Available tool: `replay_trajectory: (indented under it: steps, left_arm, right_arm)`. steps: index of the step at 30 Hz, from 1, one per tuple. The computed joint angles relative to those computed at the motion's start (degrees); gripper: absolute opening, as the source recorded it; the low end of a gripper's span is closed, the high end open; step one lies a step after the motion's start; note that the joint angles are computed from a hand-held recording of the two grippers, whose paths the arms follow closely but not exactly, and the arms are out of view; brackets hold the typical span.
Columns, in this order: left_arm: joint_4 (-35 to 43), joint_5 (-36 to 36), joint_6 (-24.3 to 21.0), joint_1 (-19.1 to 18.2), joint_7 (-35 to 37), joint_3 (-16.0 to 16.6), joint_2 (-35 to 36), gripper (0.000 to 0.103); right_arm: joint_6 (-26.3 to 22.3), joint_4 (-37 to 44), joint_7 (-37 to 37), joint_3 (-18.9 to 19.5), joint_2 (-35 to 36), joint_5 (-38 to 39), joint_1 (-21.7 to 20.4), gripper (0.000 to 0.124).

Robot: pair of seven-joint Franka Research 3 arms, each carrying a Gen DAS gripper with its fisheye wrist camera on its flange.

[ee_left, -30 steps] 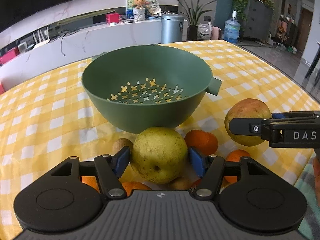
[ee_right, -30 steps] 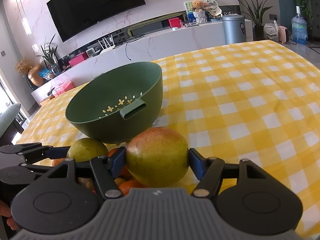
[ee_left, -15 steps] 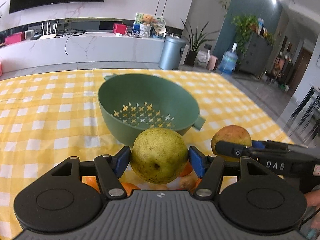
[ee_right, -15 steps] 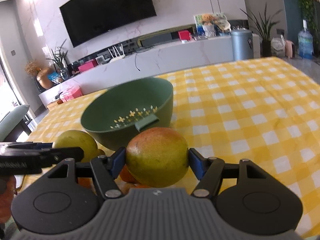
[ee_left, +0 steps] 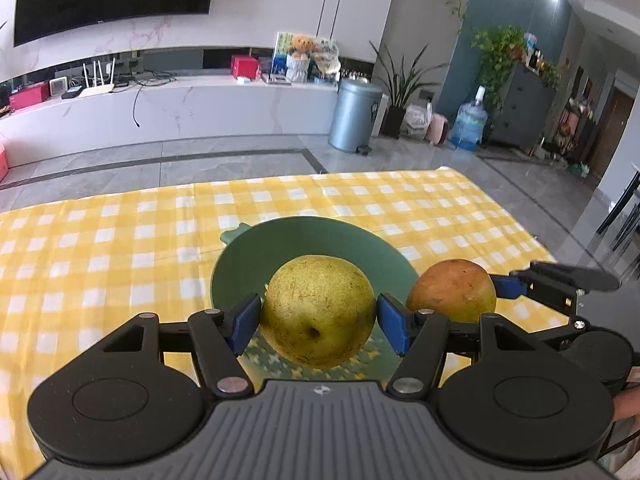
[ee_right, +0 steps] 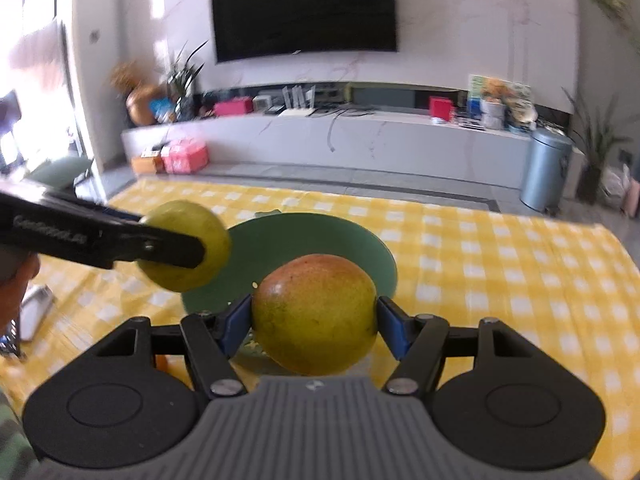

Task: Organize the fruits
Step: 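Lift the pear and mango and carry both over the green colander, then lower the pear and mango into the colander and open both tools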

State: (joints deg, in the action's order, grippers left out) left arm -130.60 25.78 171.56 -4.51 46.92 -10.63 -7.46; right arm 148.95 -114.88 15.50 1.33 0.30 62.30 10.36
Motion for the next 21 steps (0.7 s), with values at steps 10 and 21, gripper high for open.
replay_trajectory:
  steps: [10, 21]
  left_arm:
    - [6.61, -7.2, -6.94, -1.12, 14.53, 2.0, 7.54, 0.073]
    - [9.28, -12.52, -11.19, -1.08, 23.5, 1.5, 10.36, 0.073]
  right_arm:
    - [-14.44, 20.64, 10.95, 1.71, 15.52, -23.43, -0.84, 0.064]
    - [-31.01, 38.88, 15.68, 3.38, 27.48, -36.97, -0.78, 0.064]
